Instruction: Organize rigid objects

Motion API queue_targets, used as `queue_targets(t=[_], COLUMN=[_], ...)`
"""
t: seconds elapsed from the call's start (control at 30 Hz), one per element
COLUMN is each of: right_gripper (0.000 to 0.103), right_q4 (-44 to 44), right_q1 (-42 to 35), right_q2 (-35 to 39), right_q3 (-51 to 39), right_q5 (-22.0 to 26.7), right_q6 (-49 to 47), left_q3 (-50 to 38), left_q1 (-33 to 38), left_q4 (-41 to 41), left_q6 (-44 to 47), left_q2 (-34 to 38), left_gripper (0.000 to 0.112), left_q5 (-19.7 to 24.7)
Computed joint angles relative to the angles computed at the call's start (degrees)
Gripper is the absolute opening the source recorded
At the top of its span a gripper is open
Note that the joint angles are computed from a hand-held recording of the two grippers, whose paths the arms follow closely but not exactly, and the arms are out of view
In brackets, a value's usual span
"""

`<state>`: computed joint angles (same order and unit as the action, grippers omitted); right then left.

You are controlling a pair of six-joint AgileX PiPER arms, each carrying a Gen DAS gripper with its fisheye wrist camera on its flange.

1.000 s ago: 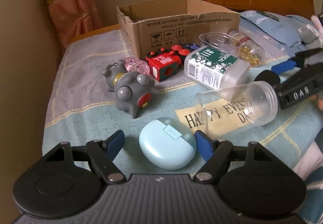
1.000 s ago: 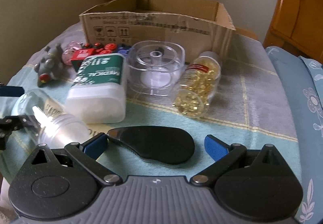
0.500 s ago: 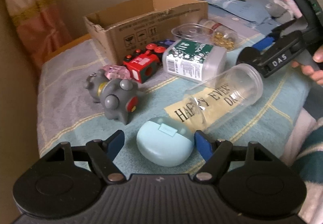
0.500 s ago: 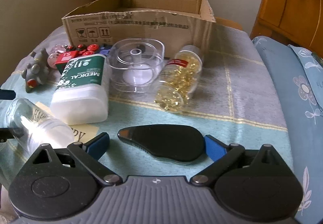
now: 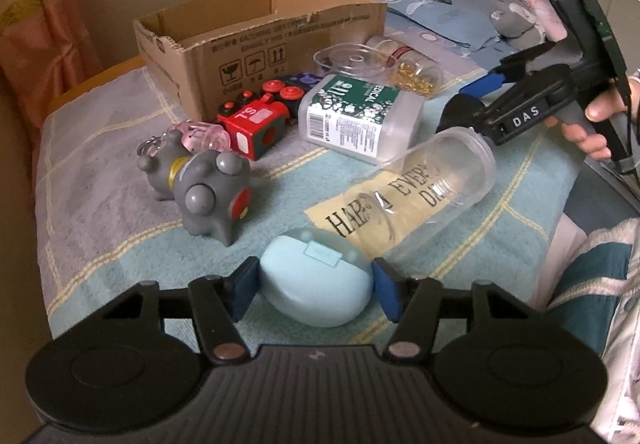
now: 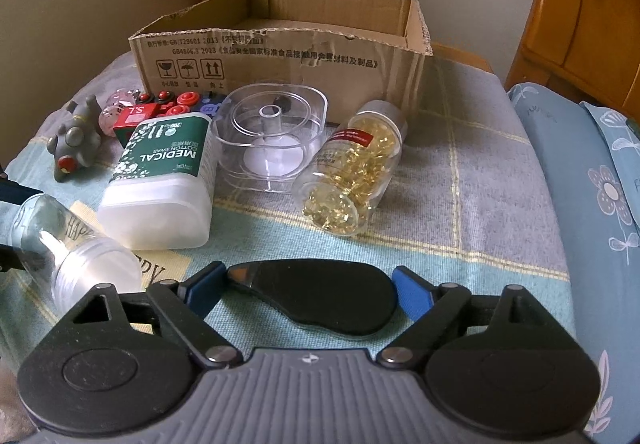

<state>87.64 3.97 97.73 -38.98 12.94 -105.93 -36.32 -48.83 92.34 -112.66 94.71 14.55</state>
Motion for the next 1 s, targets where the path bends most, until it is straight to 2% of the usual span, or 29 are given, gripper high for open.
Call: queue_targets(t=[0.17, 0.23, 0.37, 0.5, 0.77, 0.97, 1.0], right_gripper=[0.092, 0.092, 0.092, 0.092, 0.092, 0.094, 0.097], right_q4=[-17.3, -22.1, -28.7, -31.7, -47.4, -56.1, -57.2], right_q1=[-2.2, -3.2, -4.0, -2.8, 1.6, 3.9, 4.3], right_q2=[-1.5, -3.0, -4.9, -3.2, 8.6, 15.8, 16.0], right_q3=[-2.0, -3.1, -7.6, -15.5, -37.5, -47.4, -47.2], right_q5=[4.0, 6.3, 10.6, 12.6, 13.9, 15.1, 14.2], right_q6=[15.8, 19.5, 24.3, 27.7, 48.1, 59.1, 60.5], left_q3=[-0.8, -1.9, -6.8, -15.0, -38.5, -54.3, -56.3], left_q1=[0.4, 0.8, 1.8, 4.9, 11.8, 16.0, 16.3], left_q4=[-14.1, -23.3, -36.9, -45.7, -52.7, -58.4, -59.0], left_q6=[11.9, 20.6, 35.3, 46.9, 60.1, 65.0, 65.5], left_q2=[-2.2, -4.2, -6.5, -4.7, 7.8, 18.6, 20.0], left_gripper=[0.060, 0.060, 0.060, 0.060, 0.060, 0.060, 0.067], left_q5=[1.7, 3.1, 7.7, 10.2, 15.3, 19.1, 19.8])
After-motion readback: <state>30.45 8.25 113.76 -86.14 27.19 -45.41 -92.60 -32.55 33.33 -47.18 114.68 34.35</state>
